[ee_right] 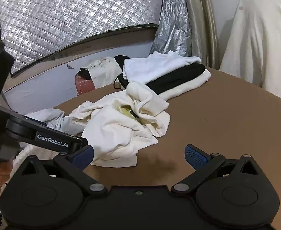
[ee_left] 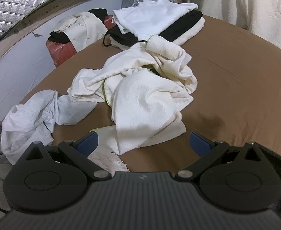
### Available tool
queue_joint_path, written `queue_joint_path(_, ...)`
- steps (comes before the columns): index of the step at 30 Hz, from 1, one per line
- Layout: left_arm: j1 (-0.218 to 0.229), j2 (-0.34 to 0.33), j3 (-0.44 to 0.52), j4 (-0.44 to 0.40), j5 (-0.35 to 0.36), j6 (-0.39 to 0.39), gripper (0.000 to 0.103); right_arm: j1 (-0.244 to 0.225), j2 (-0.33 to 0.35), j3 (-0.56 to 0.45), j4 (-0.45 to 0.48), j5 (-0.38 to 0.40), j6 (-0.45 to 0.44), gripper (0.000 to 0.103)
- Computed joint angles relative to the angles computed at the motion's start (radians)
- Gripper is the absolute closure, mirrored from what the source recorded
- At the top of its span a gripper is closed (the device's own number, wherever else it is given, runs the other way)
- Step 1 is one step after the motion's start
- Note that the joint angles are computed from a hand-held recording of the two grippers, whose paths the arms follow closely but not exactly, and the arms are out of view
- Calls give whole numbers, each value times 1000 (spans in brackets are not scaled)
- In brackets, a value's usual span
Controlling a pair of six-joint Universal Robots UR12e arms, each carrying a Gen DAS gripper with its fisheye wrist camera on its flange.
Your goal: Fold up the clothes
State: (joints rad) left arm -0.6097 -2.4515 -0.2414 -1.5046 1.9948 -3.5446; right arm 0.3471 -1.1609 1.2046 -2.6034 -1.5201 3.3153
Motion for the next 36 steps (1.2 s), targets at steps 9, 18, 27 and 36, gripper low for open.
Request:
queue_joint_path(9,2,3,-7,-2,0,-2,0,-2,2,-1,-8,8,7,0)
queue_joint_path(18,-1,2,-10,-2,14,-2,0,-4,-1,2,-16,18,17,0)
queue_joint_path(27,1,-10,3,-15,5,1,0,-5,-3,12,-65,47,8,0)
queue_joint_path(36,15,22,-100,80,-46,-35,0,-9,11,12,-85,47,49,0)
